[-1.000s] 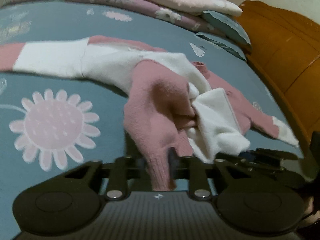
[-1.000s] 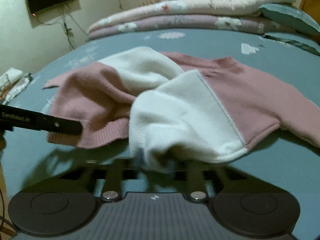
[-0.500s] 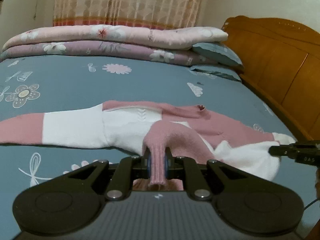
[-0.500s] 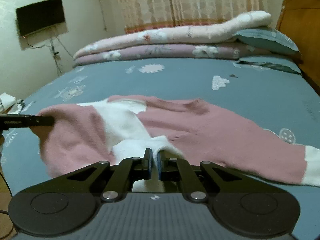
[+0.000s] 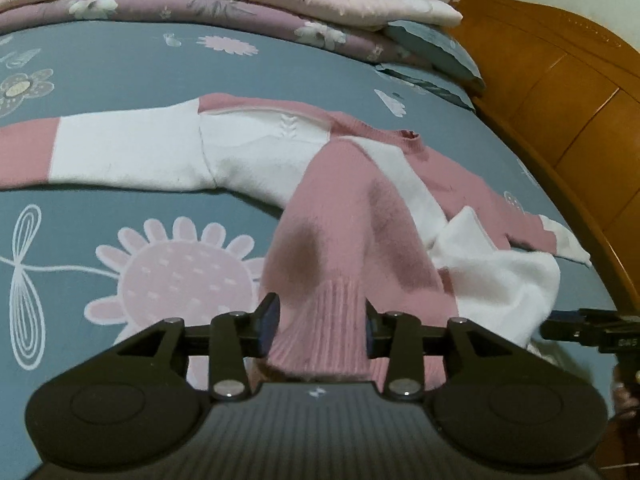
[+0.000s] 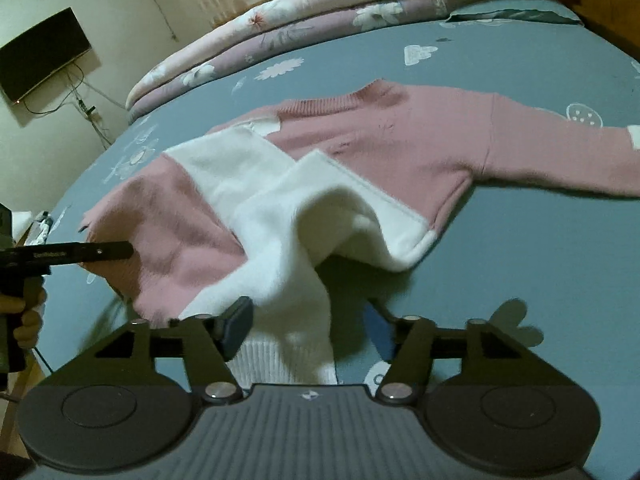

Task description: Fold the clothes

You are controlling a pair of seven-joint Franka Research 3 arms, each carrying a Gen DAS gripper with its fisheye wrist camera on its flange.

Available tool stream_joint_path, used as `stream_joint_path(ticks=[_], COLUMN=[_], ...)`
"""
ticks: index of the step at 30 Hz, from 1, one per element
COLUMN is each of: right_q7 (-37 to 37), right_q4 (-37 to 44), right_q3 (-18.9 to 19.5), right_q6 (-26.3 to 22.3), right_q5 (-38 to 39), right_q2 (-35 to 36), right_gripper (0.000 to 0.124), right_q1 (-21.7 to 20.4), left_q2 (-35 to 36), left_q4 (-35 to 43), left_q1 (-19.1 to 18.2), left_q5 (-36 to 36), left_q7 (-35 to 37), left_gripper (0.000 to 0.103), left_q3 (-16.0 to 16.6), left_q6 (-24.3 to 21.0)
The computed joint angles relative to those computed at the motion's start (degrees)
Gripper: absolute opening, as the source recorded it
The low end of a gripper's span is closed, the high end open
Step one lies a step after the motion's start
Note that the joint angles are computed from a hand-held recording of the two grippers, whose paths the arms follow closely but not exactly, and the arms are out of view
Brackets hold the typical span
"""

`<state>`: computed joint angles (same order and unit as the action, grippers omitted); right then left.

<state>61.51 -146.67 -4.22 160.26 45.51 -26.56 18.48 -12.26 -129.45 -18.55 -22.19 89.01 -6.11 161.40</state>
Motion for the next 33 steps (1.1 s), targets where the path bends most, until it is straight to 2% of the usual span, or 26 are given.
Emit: stream_joint_path(ticks=[3,5,7,9,10,11,12,13,17,21,25,31,33], right_q7=[-4.8,-10.5,-16.7,-21.9,-24.1,-25.7,-26.1,-25.9,-23.7,-20.0,-16.3,-8.5,-6.4], right_q4=[1.2,3.1,4.9,6.3,6.6,6.5,6.3,5.9,2.3,-1.3,-5.4,-12.0,-13.5], right_q3=[-2.5,-4.6,-6.1,-7.5,-7.9,-8.2,-8.1,-7.5,-3.5,-0.9,-0.8,-0.8,-1.5], right_q6=[2.3,2.3,1.3,-1.9,-3.9,-6.2,-8.5,-9.5,-9.9,-9.6,-9.1,-8.1,-8.2], right_q5=[5.6,11.5,18.0,24.3,26.9,28.6,29.0,28.6,26.7,25.2,23.2,13.6,10.2], right_q2=[2.7,5.1,7.1,8.6,9.0,8.8,8.5,7.9,2.1,-4.8,-12.6,-23.5,-25.3], right_gripper=[0.071,0.078,0.079,0.079,0.072,0.048,0.031,0.015,0.013,0.013,0.013,0.012,0.012], right_q1=[3.6,6.0,7.4,8.1,8.0,7.7,7.2,6.5,3.2,0.1,-1.4,-4.9,-6.0], left_q2=[-1.6,-2.9,-4.2,-5.4,-6.0,-6.6,-7.1,-7.6,-9.3,-11.1,-12.9,-16.2,-17.0], left_q4=[-0.6,-1.1,-1.9,-3.1,-3.8,-4.4,-5.0,-5.6,-7.8,-10.6,-13.5,-18.9,-20.0], left_q1=[-1.0,-1.6,-2.3,-2.1,-1.9,-1.8,-1.7,-1.7,-1.4,-3.3,-5.4,-8.6,-8.2], left_q5=[-2.0,-2.7,-3.4,-2.2,-1.2,-0.2,0.8,1.9,6.4,9.0,11.6,15.6,17.7], left_q7=[3.3,5.5,7.6,7.5,7.1,6.6,6.1,5.4,1.8,0.3,-1.1,-3.8,-5.9], left_gripper=[0.044,0.047,0.051,0.053,0.053,0.053,0.054,0.054,0.056,0.06,0.061,0.062,0.063], left_q3=[1.1,1.6,2.2,1.7,1.4,1.1,0.9,0.7,-0.3,-0.2,-0.4,-0.5,-1.6], left_q6=[-0.9,-1.6,-1.6,-1.4,-1.3,-1.2,-1.1,-1.1,-0.7,1.1,3.0,7.8,8.9])
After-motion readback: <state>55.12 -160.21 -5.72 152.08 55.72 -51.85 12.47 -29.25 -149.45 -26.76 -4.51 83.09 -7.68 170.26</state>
